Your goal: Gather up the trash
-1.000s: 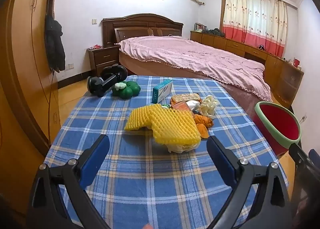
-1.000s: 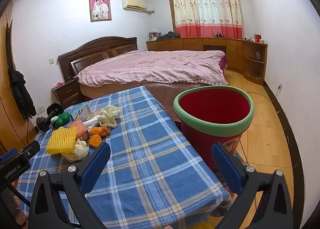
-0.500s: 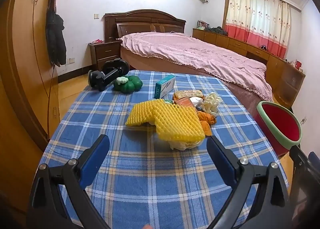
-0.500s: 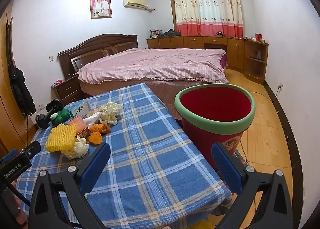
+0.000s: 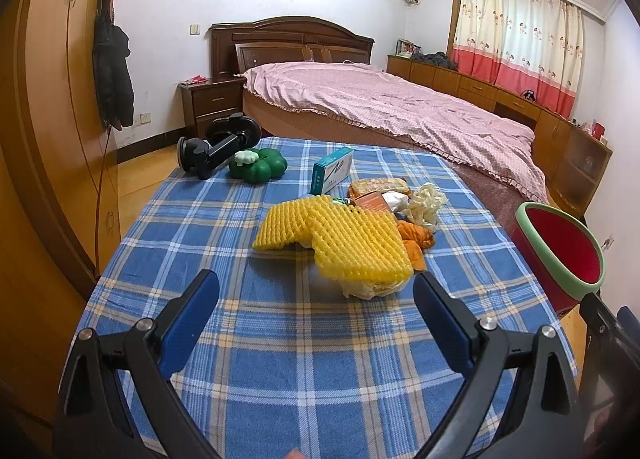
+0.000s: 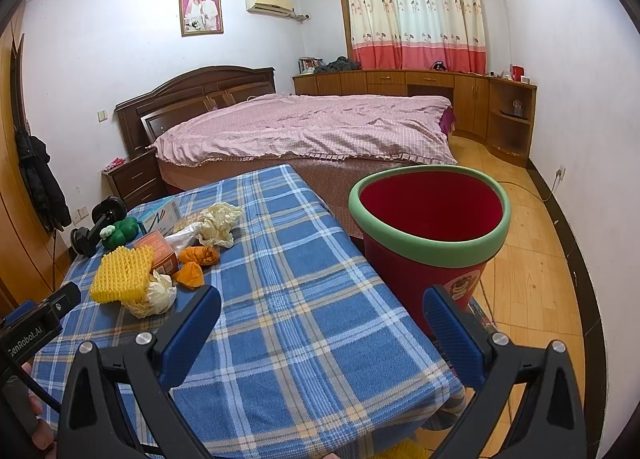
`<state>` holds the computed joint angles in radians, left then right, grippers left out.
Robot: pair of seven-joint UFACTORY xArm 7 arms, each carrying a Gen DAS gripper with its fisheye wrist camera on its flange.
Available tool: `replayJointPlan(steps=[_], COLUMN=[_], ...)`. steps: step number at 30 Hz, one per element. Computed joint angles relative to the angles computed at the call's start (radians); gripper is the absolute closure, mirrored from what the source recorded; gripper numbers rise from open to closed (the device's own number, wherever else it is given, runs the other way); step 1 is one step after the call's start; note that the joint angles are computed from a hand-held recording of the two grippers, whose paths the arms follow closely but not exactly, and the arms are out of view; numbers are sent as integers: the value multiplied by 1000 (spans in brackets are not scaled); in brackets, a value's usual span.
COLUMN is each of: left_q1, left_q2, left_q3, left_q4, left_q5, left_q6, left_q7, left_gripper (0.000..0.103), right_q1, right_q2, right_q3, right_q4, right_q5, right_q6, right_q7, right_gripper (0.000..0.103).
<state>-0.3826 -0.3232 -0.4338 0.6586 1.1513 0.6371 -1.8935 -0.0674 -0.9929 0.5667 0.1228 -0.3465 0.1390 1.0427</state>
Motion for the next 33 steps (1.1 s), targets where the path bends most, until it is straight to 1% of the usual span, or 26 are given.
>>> replayJointPlan(steps=[10,33], left_q1=[0,2], left_q2=[-1,-1], left_q3=[2,2], left_q4=[-1,-3], left_q5=[-2,-1], left_q6=[-2,-6], left_q7=[3,0], left_gripper=[6,6], right_q1=[8,5], right_q2=[0,13], right_q3=[-11,-5], right_q4=[3,6], right_q5=[-1,-4], right_q6=[11,9], right_q7=[-5,3], right_gripper=[0,0])
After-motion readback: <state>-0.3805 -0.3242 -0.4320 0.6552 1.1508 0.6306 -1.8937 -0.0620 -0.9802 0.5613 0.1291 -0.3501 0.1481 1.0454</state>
